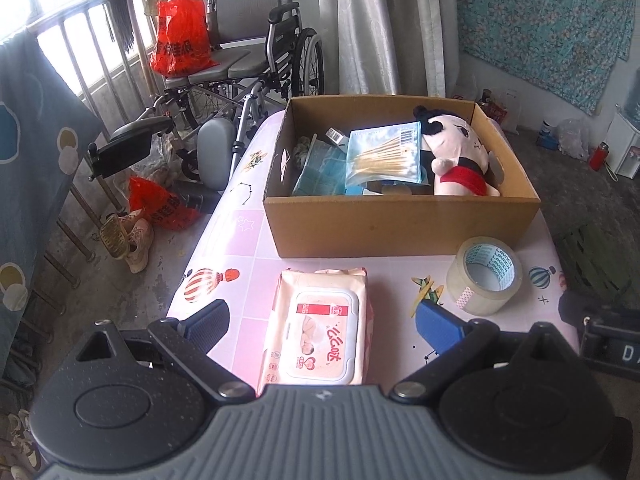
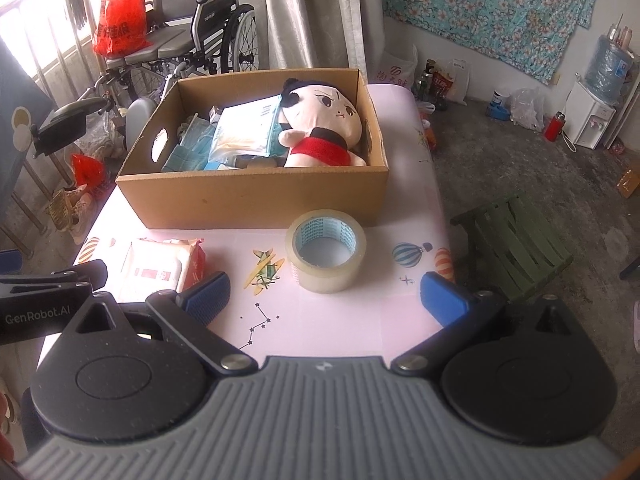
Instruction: Organize soft objects
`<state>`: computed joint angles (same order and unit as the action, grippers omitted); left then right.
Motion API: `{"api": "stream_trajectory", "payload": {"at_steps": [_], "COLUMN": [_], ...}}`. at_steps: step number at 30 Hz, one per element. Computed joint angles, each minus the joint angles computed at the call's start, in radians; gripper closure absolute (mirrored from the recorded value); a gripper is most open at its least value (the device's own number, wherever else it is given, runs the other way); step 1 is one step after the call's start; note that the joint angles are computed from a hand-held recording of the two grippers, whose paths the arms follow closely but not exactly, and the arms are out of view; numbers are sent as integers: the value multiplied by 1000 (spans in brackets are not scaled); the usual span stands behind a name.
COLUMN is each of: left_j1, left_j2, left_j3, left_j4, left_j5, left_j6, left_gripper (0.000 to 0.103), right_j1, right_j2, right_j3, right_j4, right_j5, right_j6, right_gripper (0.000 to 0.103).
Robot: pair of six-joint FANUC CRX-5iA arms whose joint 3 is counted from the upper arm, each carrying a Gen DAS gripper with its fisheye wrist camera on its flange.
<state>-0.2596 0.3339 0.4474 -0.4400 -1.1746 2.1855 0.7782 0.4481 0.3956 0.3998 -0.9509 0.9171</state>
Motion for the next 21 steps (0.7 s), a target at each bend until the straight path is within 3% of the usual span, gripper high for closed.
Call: {"api": "stream_trajectory", "payload": {"at_steps": [21], "left_j1": [-17], "left_j2": [12], "left_j3": [23], "left_j4": [-6], "left_j5": [-17], "left_j6": [-2], "left_gripper": [3], "right_j1": [-10], "right_j2": [-11], "right_j3": [-10], "right_j4": [-15], "right_j5": [3], "right_j6": [1], "right_gripper": [1]}}
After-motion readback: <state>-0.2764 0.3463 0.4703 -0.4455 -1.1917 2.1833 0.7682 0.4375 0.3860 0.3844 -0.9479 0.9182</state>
